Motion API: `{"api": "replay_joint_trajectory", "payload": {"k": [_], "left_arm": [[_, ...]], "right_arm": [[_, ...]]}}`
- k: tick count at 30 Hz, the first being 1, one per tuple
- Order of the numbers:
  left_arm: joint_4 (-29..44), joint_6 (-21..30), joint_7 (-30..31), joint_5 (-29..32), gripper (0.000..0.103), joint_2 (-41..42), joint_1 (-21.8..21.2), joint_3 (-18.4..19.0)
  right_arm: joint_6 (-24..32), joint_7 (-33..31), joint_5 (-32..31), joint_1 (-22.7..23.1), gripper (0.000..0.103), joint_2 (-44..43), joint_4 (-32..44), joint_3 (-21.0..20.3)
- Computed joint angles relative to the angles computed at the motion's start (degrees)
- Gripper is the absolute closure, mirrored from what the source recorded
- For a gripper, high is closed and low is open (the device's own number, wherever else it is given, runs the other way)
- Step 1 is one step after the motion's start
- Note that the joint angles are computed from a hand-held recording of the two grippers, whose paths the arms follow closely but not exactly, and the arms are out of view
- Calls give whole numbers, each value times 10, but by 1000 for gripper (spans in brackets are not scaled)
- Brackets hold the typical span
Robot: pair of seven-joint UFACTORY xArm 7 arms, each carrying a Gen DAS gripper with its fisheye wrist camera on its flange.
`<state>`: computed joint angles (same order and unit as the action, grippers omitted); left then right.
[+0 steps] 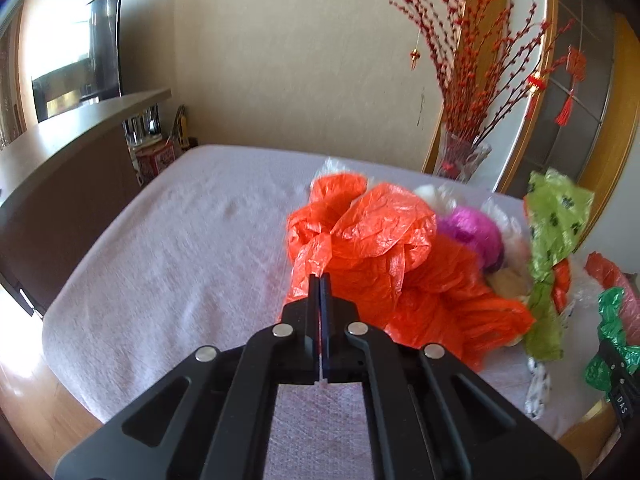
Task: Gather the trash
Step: 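Carry the green bag over the wastebasket and open the right tool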
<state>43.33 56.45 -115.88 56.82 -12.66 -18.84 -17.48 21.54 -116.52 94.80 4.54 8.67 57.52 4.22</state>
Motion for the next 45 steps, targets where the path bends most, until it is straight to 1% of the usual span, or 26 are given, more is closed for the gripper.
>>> {"api": "replay_joint_trajectory", "payload": {"k": [5,10,13,18,22,27,31,32,34,37,40,43,45], "left_arm": [[26,31,4,31,101,-5,-9,-17],[70,53,17,67,101,5,-22,-28],[90,54,33,80,101,9,-30,-27],[125,36,37,113,101,26,-41,-28],[175,17,49,142,101,65,-54,-21],[269,-21,81,182,101,145,-84,3],[352,-69,112,204,101,216,-111,29],[386,-85,125,209,101,246,-118,35],[424,-105,134,213,101,280,-132,46],[511,-154,165,208,101,353,-145,64],[582,-187,197,190,101,411,-157,78],[674,-215,248,153,101,481,-165,84],[749,-226,293,121,101,538,-169,83]], "right_arm": [[7,7,-2,-6,72,0,9,-3],[12,16,-7,-12,72,-4,13,-5],[15,14,-3,-15,72,-11,12,-6],[19,19,-1,-19,72,-12,20,-10],[24,46,-13,-28,72,-7,37,-14],[10,73,-22,-42,72,8,65,-18],[-2,101,-35,-60,72,25,93,-22],[-4,112,-42,-65,72,32,102,-24],[-9,135,-56,-78,72,45,121,-25],[-22,163,-74,-98,72,66,150,-24],[-31,195,-99,-121,72,88,179,-21],[-33,241,-135,-145,72,110,209,-16],[-34,276,-165,-156,72,127,231,-13]]}}
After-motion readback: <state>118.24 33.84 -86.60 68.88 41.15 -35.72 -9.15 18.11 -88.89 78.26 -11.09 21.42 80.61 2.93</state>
